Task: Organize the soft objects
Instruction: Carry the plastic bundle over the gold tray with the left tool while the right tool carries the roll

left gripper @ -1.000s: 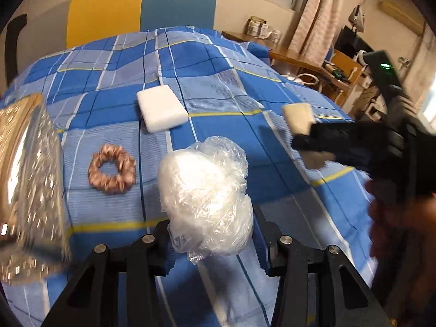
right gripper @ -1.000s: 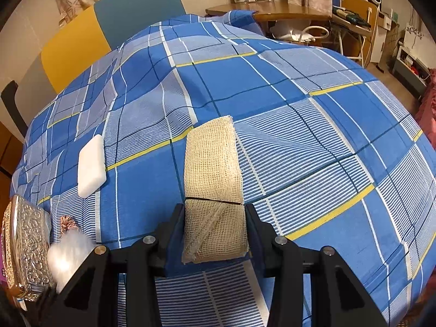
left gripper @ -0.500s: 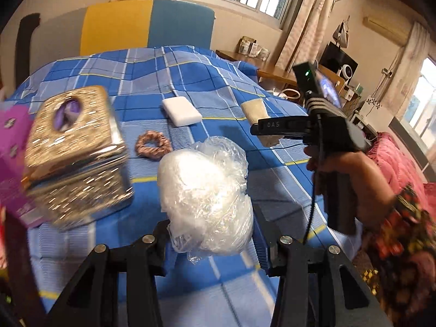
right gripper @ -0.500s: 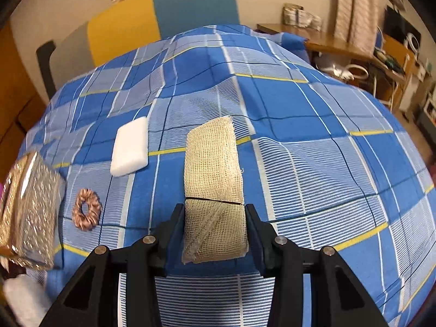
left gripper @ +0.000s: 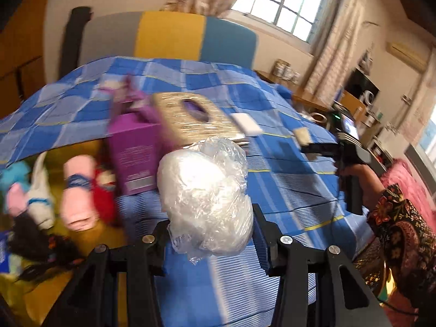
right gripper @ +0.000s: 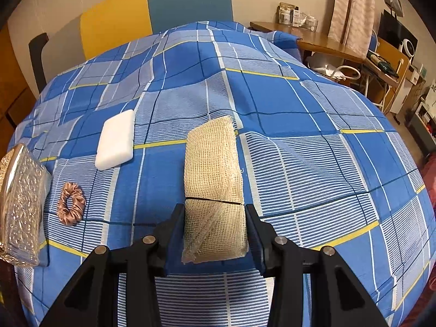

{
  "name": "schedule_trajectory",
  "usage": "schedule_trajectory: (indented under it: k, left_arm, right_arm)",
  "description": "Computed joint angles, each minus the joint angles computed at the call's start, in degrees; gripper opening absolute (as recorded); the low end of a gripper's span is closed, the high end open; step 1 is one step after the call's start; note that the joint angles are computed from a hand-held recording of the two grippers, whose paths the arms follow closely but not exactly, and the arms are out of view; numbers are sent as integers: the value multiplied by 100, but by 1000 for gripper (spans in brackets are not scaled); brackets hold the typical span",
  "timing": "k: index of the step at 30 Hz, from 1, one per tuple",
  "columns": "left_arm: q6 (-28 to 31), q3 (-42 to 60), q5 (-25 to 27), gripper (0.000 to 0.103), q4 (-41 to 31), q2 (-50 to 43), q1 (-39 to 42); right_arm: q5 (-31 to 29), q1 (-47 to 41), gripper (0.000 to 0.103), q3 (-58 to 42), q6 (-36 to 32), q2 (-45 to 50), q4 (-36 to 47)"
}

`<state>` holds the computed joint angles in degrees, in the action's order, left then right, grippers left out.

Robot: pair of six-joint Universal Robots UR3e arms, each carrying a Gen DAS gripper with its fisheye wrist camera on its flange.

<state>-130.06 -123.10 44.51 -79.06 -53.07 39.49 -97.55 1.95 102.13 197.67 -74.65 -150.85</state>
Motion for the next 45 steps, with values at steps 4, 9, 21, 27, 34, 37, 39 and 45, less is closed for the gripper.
schedule_trajectory:
  k: [4, 9, 21, 27, 34, 37, 39, 45]
  left_arm:
    - [551, 107, 46, 48, -539, -21, 877]
    - [456, 26, 386, 48, -79, -571, 1189]
    - [-192, -158, 689, 87, 895, -1422, 991]
    - [406, -149, 354, 87, 227, -936, 1436]
    - [1179, 10, 118, 96, -540, -463, 2064]
    - [1451, 49, 15, 98, -732, -348, 2327]
    - [1599, 87, -47, 98, -865, -324, 2481]
    - [1615, 173, -130, 98, -993, -480, 2769]
  right_arm:
    - [-109, 54, 43, -52, -43, 48, 38]
    - [-183, 77, 43, -29, -29, 38, 4]
    - [-357, 133, 43, -54, 25, 59, 48]
    - [-462, 204, 43, -141, -29, 136, 92]
    - [-433, 257, 43, 33, -64, -31, -207]
    - [-485, 388, 43, -11, -23, -170, -195]
    - [-389, 493, 43, 35, -11, -338, -247]
    - [12, 1027, 43, 128, 110, -851, -215]
